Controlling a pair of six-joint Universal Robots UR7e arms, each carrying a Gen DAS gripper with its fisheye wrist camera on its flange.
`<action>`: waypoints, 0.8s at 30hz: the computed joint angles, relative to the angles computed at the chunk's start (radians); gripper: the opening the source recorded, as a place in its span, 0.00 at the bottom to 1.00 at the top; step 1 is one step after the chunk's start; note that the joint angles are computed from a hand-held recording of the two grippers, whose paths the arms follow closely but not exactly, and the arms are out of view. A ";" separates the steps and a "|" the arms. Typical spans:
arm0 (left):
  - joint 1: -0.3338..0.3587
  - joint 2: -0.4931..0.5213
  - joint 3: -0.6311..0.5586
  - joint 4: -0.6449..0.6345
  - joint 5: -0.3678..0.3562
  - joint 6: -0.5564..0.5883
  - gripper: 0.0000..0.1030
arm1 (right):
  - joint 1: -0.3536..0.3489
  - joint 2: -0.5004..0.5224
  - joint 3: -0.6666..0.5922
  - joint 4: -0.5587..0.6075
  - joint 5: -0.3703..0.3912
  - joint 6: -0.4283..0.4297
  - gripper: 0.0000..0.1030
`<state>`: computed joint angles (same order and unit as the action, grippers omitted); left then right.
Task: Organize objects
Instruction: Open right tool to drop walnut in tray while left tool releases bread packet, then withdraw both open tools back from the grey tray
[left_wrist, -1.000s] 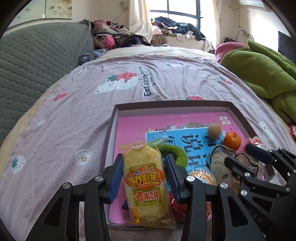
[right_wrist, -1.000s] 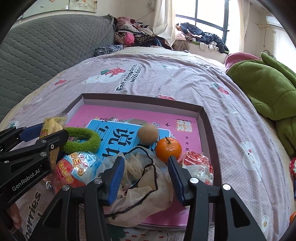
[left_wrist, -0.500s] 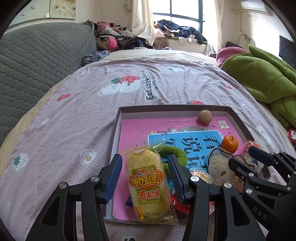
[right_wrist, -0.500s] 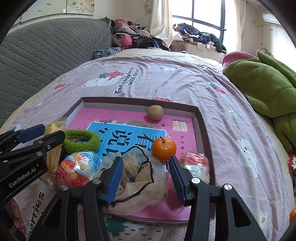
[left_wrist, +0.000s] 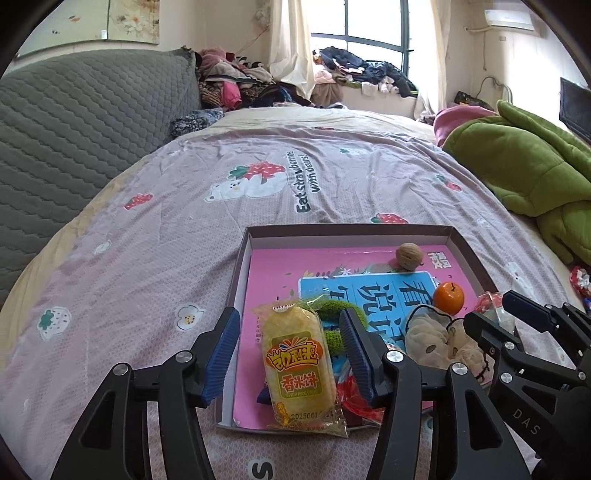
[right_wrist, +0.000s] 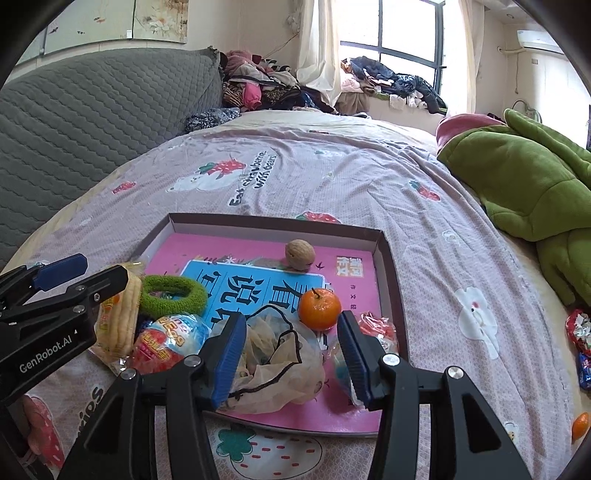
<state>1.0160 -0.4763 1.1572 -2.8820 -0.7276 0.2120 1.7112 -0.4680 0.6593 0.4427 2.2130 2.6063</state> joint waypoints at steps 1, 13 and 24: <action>-0.002 -0.002 0.003 -0.004 0.004 0.003 0.60 | 0.002 -0.002 0.002 -0.002 0.000 -0.001 0.50; -0.030 -0.037 0.044 -0.014 0.035 -0.006 0.64 | 0.027 -0.061 0.075 -0.046 -0.025 -0.004 0.58; -0.074 -0.110 0.127 -0.069 0.031 -0.004 0.68 | 0.062 -0.143 0.177 -0.120 -0.033 -0.012 0.64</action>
